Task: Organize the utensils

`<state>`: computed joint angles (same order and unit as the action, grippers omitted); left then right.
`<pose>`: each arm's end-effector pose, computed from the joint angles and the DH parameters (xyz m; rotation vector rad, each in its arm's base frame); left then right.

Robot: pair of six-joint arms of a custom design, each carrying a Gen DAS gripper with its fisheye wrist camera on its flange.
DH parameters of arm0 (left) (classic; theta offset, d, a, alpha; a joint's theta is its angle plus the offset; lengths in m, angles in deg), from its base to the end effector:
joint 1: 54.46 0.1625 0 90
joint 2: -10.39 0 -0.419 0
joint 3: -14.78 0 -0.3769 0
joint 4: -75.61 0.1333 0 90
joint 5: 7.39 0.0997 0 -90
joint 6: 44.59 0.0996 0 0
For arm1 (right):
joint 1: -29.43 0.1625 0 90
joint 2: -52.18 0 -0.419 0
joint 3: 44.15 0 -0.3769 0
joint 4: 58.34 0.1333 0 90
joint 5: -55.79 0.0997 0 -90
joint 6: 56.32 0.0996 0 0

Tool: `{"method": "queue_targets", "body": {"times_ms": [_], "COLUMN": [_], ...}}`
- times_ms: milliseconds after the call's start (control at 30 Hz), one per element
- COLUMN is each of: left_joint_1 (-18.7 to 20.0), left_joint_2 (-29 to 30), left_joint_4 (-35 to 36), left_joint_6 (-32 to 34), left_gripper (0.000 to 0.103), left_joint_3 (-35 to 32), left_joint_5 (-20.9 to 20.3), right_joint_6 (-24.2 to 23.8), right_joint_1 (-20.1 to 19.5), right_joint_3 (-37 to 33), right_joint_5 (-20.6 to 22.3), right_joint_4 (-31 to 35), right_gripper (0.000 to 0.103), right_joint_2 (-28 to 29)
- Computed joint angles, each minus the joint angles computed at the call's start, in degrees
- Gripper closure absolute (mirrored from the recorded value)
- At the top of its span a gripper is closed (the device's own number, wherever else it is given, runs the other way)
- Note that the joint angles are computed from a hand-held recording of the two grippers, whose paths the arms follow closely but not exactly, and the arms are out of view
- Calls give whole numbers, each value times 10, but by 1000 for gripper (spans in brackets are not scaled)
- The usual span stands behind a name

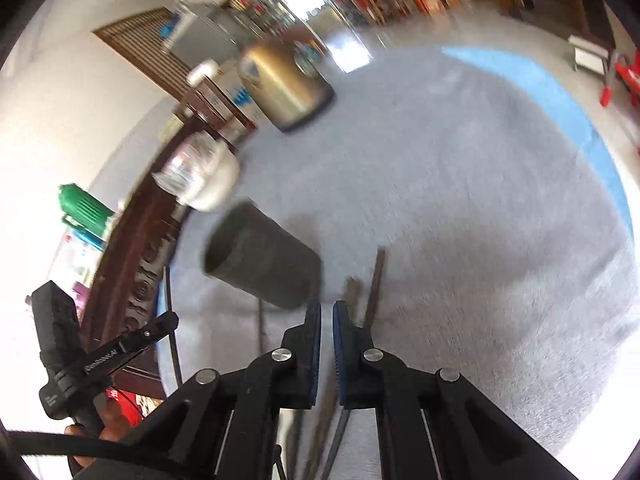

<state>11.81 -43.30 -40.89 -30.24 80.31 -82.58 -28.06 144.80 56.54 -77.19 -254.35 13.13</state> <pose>-0.1516 -0.7393 0.3549 0.8937 2.7371 -0.3997 0.3276 -0.5382 0.1124 -0.4612 -2.4725 1.3448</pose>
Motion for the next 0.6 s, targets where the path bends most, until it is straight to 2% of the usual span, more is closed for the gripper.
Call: {"method": "queue_targets", "body": {"times_ms": [67, 133, 267, 400, 500, 600], "left_joint_1": [-8, -13, -20, -21, -17, -17], "left_joint_2": [-12, -19, -34, -45, -48, -52], "left_joint_4": [-17, -32, -52, -83, -89, -94], "left_joint_6": [10, 16, 25, 29, 29, 25], "left_gripper": [96, 96, 96, 96, 96, 96], "left_joint_3": [1, 2, 7, 40, 48, 53], "left_joint_5": [-14, -24, -40, -42, -38, -38], "right_joint_6": [-34, -38, 24, 69, 94, 118], "right_joint_1": [15, 25, 4, -43, -68, -73], "right_joint_3": [-7, -22, -15, -23, -41, -77], "right_joint_5": [-16, -45, -24, 26, 59, 35], "right_joint_4": [-34, -6, 39, 97, 129, 208], "right_gripper": [97, 97, 94, 77, 75, 75], "right_joint_2": [3, 4, -14, -23, -18, -7]}}
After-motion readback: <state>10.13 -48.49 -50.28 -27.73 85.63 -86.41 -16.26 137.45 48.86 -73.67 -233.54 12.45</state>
